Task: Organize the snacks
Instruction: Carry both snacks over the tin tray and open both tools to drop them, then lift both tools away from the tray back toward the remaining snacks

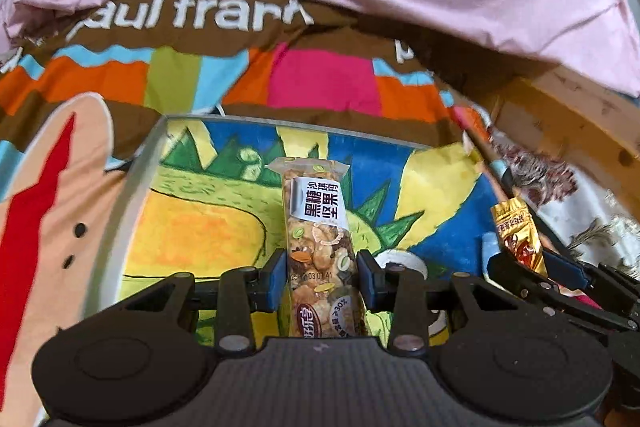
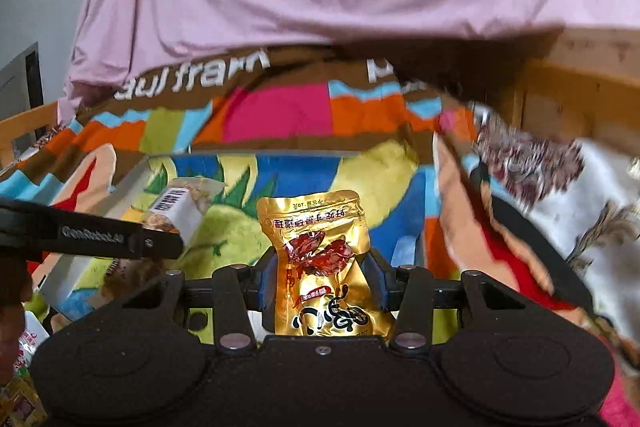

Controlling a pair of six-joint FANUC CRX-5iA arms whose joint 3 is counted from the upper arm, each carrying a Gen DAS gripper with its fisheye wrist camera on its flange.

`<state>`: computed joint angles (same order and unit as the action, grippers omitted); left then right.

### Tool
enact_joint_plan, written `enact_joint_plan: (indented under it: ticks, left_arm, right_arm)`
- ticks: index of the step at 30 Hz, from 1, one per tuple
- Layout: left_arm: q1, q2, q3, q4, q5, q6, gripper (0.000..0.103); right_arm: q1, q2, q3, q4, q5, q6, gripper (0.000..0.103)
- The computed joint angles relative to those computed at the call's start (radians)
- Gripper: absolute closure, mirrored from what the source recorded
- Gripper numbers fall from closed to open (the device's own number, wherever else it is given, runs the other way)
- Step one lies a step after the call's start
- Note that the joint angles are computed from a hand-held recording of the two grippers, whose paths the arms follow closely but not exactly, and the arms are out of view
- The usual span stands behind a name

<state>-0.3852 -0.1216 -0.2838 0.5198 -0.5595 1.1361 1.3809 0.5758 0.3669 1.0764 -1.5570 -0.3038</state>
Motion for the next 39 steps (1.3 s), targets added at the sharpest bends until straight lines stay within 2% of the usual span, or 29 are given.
enact_joint_plan:
  ticks: [8,10,12,16,18,20,22,26,28,30,34,39]
  left_arm:
    - [-0.038,0.056,0.061,-0.128,-0.049,0.098,0.062]
    - [-0.04,0.066,0.073,-0.141,-0.067,0.119,0.062]
    - [-0.034,0.076,0.073,-0.105,-0.092,0.106,0.061]
    - [-0.026,0.052,0.045,-0.068,-0.067,0.109,0.041]
    - [-0.022,0.036,0.044,-0.068,-0.069,0.107,0.038]
    - [-0.013,0.007,0.023,-0.035,-0.054,0.072,0.031]
    - [-0.006,-0.03,-0.003,-0.022,-0.024,0.059,0.02]
    - [0.019,-0.12,-0.076,0.063,0.031,-0.012,0.012]
    - [0.034,-0.164,-0.106,0.091,0.048,-0.027,0.002]
    - [0.05,-0.212,-0.133,0.094,0.062,-0.013,0.001]
    - [0.097,-0.298,-0.172,0.102,0.021,-0.018,0.001]
    - [0.172,-0.445,-0.264,0.157,-0.043,-0.1,0.0]
  right_arm:
    - [-0.008,-0.017,-0.014,-0.052,0.014,-0.054,0.051]
    - [-0.008,-0.029,-0.029,-0.054,0.026,-0.071,0.046]
    - [-0.004,-0.032,-0.032,-0.047,0.023,-0.076,0.039]
    - [0.007,-0.038,-0.028,-0.026,0.003,-0.072,0.031]
    - [0.017,-0.034,-0.012,-0.008,-0.021,-0.066,0.025]
    - [0.028,-0.024,0.011,0.018,-0.048,-0.043,0.019]
    - [0.044,-0.012,0.037,0.05,-0.08,-0.018,0.017]
    - [0.08,0.009,0.088,0.118,-0.132,-0.003,0.006]
    - [0.103,0.02,0.109,0.151,-0.151,-0.004,0.002]
    - [0.125,0.03,0.128,0.173,-0.161,0.009,0.001]
    - [0.167,0.096,0.232,0.213,-0.22,0.072,0.001]
    - [0.21,0.216,0.43,0.269,-0.289,0.169,0.001]
